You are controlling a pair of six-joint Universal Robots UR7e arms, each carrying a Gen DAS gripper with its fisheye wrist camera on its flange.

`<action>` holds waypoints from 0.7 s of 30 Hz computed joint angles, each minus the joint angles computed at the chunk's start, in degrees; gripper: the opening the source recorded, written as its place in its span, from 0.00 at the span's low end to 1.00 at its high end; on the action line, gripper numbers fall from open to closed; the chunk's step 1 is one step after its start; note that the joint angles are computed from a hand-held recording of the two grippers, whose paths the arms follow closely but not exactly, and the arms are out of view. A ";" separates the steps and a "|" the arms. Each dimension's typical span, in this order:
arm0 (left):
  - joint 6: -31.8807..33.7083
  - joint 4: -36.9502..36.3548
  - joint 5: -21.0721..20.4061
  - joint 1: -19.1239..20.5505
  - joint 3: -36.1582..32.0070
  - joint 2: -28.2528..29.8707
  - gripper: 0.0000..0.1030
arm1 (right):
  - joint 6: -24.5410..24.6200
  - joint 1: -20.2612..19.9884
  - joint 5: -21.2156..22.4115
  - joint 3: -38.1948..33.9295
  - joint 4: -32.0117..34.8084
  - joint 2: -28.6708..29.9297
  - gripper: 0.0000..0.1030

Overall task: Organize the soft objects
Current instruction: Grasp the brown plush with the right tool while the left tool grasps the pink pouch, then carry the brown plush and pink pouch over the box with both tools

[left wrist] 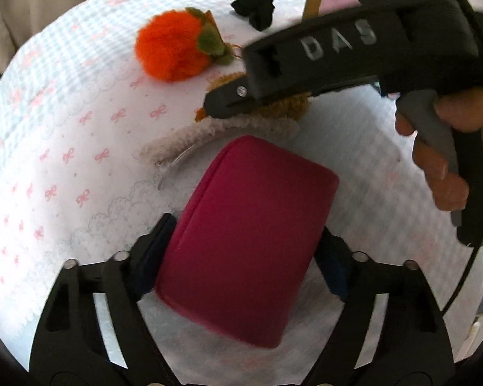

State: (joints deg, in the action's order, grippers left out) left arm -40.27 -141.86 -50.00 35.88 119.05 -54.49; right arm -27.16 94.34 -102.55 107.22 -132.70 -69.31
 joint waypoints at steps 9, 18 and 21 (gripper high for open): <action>-2.04 2.34 1.17 -0.92 -0.39 -1.16 0.50 | 1.13 0.30 0.87 0.27 -0.49 -0.46 0.47; -9.30 10.35 2.58 -4.99 -0.07 -5.73 0.46 | 3.15 2.16 2.49 -0.73 1.91 -3.02 0.46; -13.30 15.98 3.22 -6.95 -1.88 -7.46 0.46 | 4.47 3.67 2.47 -2.24 4.90 -4.44 0.46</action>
